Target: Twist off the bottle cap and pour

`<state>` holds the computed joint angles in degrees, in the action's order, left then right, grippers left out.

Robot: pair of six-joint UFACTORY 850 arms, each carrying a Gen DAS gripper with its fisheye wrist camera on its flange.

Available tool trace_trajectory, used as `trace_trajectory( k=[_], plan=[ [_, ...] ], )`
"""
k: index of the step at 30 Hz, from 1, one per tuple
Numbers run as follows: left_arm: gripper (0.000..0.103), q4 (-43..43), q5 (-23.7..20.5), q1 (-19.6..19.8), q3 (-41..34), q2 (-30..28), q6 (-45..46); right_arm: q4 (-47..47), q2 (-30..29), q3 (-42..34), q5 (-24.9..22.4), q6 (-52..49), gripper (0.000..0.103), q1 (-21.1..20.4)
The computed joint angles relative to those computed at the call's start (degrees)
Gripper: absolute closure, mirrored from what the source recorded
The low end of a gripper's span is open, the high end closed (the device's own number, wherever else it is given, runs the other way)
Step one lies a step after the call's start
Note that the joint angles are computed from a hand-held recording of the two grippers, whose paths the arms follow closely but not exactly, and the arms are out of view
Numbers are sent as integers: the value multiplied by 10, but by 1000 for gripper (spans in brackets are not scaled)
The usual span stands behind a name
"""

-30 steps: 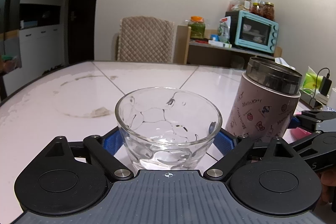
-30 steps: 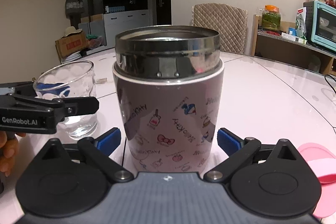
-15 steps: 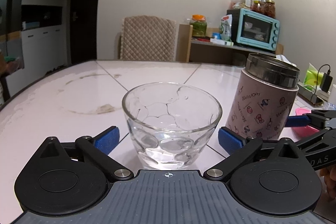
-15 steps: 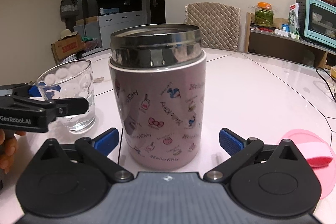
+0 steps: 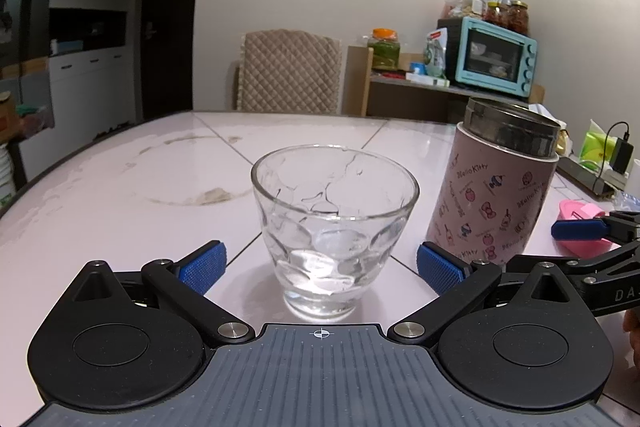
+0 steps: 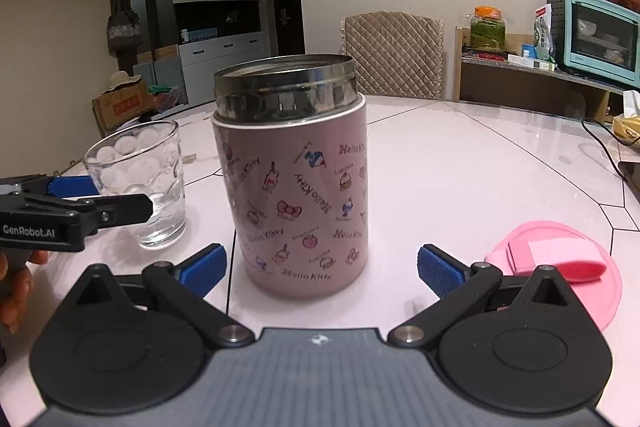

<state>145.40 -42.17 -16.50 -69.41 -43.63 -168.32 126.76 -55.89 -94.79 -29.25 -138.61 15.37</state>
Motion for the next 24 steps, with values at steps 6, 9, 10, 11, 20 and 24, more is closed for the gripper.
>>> trace_trajectory(
  k=[6,9,10,11,20,24],
  plan=[
    [0,-9,-6,-7,16,10,1,22,13,23,-8,-15,0,-3],
    [0,-12,-9,-11,25,16,1,39,20,38,-13,-28,0,-4],
    [0,-12,-11,-13,29,19,1,42,22,40,-14,-31,0,-5],
    [0,-16,-15,-16,34,23,2,48,25,46,-15,-38,0,-5],
    [0,-48,-40,-42,76,50,15,144,81,139,-52,-127,0,-9],
    [0,-62,-58,-55,102,65,6,169,105,177,-63,-155,0,-9]
  ],
)
